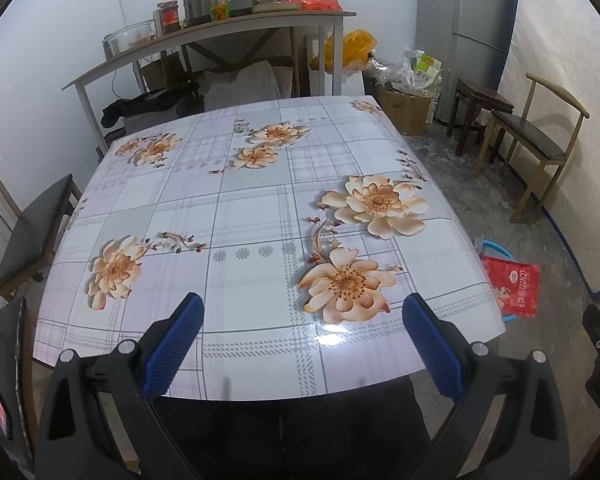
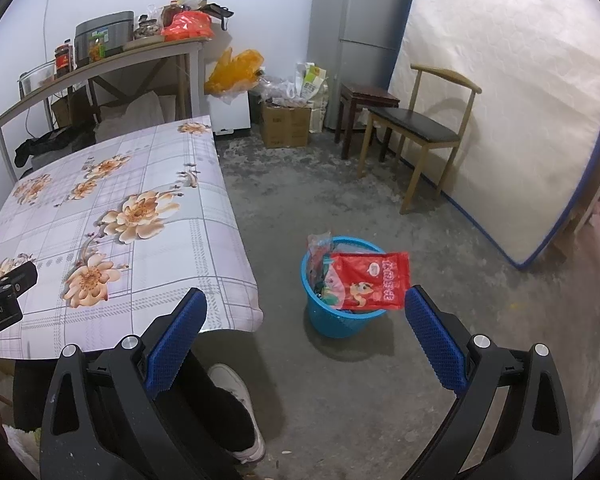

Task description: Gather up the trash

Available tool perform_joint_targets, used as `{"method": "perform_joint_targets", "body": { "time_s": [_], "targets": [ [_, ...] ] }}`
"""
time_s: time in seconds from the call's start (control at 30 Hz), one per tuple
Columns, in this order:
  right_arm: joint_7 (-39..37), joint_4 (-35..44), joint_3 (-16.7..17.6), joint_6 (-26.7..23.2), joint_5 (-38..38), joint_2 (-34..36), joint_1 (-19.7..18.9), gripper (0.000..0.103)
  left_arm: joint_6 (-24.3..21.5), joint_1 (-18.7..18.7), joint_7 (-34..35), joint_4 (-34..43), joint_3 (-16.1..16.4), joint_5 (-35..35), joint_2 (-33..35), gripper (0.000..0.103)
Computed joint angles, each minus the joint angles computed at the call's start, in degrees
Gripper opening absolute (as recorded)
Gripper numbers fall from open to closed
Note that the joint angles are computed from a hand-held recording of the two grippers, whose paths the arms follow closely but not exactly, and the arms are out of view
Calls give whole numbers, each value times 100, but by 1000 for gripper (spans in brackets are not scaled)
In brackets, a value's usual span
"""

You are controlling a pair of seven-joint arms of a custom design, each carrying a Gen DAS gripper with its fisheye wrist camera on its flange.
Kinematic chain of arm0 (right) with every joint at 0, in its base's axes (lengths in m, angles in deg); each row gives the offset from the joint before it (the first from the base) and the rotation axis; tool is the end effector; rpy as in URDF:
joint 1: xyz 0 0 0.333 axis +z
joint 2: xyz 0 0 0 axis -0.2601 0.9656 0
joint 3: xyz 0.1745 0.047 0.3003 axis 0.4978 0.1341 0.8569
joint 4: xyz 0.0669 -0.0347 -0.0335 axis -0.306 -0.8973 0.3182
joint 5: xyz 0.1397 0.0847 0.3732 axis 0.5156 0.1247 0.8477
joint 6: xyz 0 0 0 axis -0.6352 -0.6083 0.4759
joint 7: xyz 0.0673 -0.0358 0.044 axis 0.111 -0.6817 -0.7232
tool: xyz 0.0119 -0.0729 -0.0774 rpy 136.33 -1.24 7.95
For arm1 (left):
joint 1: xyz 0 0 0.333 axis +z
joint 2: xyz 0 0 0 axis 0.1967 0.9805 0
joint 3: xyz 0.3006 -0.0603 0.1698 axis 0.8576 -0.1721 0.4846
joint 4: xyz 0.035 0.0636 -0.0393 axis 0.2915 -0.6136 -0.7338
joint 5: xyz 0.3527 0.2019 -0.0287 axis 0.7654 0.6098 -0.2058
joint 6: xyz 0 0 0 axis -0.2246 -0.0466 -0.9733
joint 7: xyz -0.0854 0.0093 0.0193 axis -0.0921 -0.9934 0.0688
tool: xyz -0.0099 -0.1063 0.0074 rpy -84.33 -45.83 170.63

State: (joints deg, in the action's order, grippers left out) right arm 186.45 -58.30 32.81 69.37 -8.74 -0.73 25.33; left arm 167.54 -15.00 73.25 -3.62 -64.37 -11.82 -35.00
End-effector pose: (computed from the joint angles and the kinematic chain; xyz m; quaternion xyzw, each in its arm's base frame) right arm 0.6376 0.4420 0.6396 -0.6159 0.6789 -0.3226 0.2359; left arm 0.6599 -0.3760 0.6317 -0.6997 0.6189 -0.2210 0.2801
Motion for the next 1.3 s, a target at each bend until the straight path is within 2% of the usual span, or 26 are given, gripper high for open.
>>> {"method": "perform_joint_targets", "body": {
  "time_s": [1.3],
  "targets": [
    [-65, -36, 9, 10, 1, -38, -41, 95, 68, 56, -37, -146, -25, -32, -83, 97]
  ]
}}
